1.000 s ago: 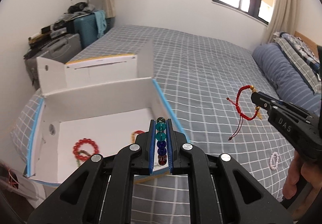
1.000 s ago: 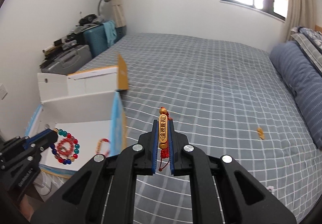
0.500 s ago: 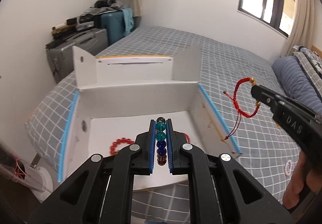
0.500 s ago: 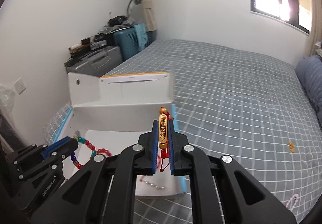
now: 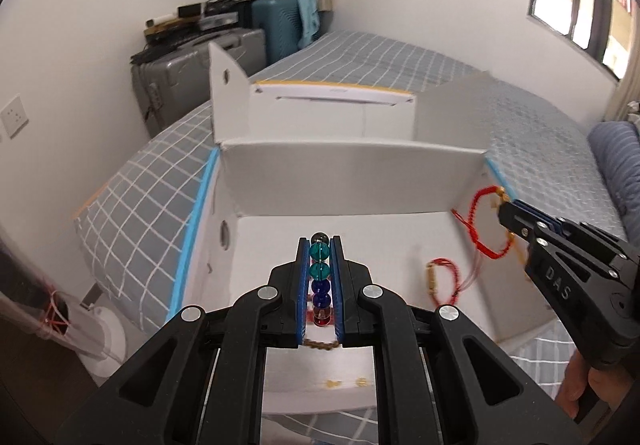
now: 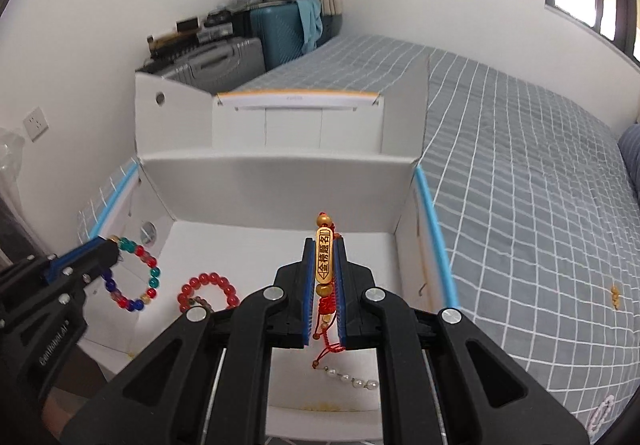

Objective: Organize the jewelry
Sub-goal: 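Carry both bracelets into the white box and open both tools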

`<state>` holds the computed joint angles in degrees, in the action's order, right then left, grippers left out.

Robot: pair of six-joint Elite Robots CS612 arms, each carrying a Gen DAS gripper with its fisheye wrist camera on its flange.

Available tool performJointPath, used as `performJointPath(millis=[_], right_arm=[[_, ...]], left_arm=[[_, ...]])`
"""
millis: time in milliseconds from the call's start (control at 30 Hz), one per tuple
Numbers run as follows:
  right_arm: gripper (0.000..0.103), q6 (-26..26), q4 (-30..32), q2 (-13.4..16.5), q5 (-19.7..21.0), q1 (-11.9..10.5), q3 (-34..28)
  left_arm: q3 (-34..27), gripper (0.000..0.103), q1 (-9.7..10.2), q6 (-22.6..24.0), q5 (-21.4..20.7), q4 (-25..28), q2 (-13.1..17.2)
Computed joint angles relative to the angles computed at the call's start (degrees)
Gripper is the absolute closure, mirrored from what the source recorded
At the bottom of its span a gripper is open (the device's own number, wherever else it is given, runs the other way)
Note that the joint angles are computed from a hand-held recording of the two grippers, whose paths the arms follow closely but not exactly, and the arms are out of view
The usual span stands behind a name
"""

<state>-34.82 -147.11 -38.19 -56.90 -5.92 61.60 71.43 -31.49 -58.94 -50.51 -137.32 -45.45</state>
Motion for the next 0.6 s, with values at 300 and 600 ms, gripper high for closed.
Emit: performJointPath(millis=[300, 600], right_arm=[[0.095, -1.5, 2.3, 2.1, -4.9, 1.5, -1.6], [0.093, -2.7, 4.4, 2.8, -6.1, 1.9, -2.4]], left_arm=[[-0.4, 0.094, 1.47, -2.0, -3.1, 1.7, 1.0], [-1.8, 0.092, 1.79, -2.4, -4.3, 4.7, 2.0]])
